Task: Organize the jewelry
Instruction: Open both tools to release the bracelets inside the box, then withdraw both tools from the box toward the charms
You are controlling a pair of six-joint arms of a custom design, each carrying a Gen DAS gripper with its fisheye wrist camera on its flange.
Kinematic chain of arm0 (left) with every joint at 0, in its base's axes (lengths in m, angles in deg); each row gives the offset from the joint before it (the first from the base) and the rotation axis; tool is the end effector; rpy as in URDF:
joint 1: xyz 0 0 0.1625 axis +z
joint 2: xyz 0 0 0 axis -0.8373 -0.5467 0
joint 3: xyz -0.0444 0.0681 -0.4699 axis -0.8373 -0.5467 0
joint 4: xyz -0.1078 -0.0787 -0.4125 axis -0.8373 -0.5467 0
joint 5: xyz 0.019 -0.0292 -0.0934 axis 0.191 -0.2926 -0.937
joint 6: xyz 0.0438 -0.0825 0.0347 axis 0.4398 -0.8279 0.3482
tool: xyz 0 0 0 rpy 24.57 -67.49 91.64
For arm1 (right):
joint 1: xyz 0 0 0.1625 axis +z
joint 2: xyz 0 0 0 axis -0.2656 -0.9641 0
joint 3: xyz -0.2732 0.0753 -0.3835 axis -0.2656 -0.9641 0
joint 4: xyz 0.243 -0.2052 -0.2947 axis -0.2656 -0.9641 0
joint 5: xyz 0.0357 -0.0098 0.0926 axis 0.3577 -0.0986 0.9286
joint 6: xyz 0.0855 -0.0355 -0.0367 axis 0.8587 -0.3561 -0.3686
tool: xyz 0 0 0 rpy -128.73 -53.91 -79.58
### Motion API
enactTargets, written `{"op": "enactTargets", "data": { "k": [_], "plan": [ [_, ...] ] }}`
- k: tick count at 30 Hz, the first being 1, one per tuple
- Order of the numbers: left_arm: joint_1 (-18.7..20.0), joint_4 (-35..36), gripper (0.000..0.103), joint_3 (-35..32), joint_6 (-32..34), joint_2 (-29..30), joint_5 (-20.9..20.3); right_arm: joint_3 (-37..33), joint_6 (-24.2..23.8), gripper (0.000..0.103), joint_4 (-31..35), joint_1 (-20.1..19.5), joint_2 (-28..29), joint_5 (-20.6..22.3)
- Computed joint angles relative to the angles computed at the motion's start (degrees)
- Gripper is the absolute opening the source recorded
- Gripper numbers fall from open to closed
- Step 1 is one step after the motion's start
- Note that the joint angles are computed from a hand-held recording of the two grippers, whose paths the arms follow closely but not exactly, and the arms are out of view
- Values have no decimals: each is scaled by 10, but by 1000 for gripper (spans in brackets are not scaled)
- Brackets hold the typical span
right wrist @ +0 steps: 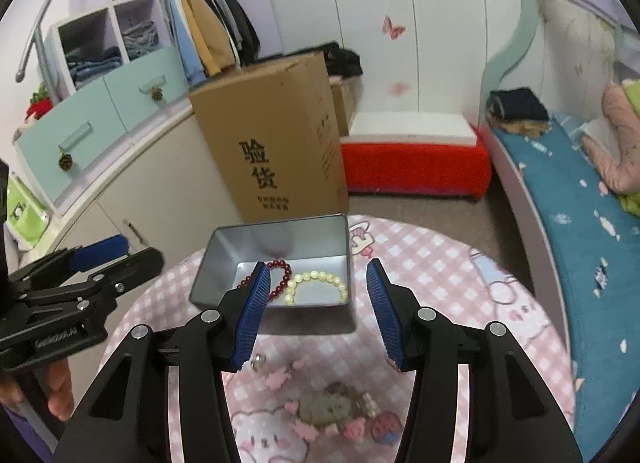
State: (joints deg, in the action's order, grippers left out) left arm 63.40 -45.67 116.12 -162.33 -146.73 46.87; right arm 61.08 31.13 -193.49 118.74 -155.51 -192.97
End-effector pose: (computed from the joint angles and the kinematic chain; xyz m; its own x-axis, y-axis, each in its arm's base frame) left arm -0.4147 -0.2605 0.1344 -0.7783 -0.0232 -0.6274 0.4524 0.6722 -0.5861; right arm 0.1787 -0.3213 0.3554 -0.7842 -0.3433 0.5168 -0.5915 0.6653 -0.4555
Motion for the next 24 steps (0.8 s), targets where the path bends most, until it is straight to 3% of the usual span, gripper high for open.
{"op": "enactTargets", "data": {
  "k": [5,8,14,21,24],
  "plan": [
    [-38,91,67,7,-100,-10,-14,26,-12,54,7,1,-64,-9],
    [-49,82,67,26,-123,-7,-37,42,-17,56,17,-13,-95,-18],
    [-47,-1,67,59,-90,31,-98,82,-38,57,39,-81,-133,-7],
    [-35,-63,64,74,-49,71,-131,116,-62,57,30,-135,-136,-2],
    [-28,-73,49,75,-36,81,-137,123,-71,57,32,-150,-139,2]
  ]
}}
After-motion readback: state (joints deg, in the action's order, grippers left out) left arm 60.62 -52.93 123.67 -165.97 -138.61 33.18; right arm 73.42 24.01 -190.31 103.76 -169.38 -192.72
